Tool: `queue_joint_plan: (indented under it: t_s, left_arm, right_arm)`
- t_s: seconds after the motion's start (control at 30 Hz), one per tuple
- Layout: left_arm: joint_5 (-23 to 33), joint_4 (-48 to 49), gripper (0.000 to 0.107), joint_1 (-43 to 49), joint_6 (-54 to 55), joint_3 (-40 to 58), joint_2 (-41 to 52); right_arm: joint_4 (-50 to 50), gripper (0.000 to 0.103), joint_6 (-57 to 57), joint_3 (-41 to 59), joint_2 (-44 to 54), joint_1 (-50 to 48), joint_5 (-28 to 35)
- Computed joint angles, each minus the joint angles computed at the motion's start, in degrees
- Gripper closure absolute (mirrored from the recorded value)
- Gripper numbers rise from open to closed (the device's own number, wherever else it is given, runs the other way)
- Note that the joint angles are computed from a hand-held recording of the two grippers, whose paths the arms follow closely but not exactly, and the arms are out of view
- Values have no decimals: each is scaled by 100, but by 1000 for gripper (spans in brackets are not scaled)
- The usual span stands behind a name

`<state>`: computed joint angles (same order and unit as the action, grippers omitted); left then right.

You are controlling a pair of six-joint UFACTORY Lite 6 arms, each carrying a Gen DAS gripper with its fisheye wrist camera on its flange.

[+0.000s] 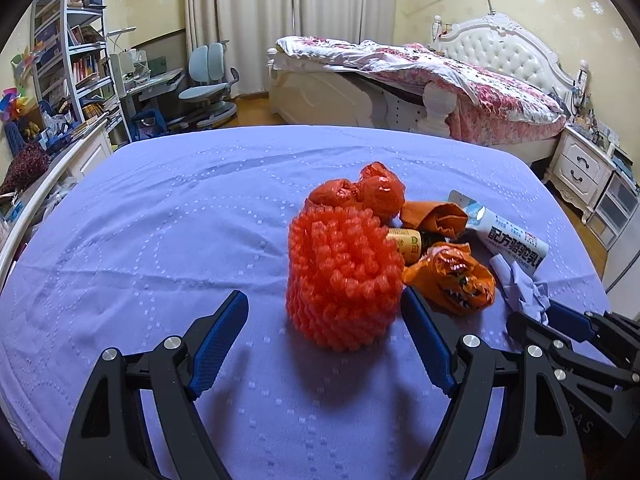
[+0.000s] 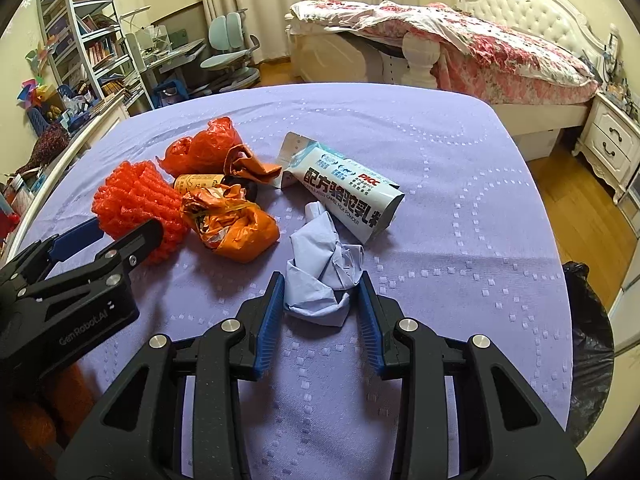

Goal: Collect trash
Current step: 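Grasp the light-blue paper with the right gripper while the left grasps the red foam net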

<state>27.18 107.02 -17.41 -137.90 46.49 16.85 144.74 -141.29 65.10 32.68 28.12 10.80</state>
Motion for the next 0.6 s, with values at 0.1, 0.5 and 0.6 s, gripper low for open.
queue_joint_plan:
  t_s: [0.1,0.5,0.6]
  left_arm:
    - [-32,199,29,63,-181,70,64]
    - [-288,982,66,121,-809,-188,-124]
    - [-225,1004,67,30,-906,-433,-322]
  right_arm:
    - [-80,67,60,-25,-6,-22,33]
    - [-321,67,289,-65,-36,-49,78]
    - [-245,67,227,-94,-62,-38,92]
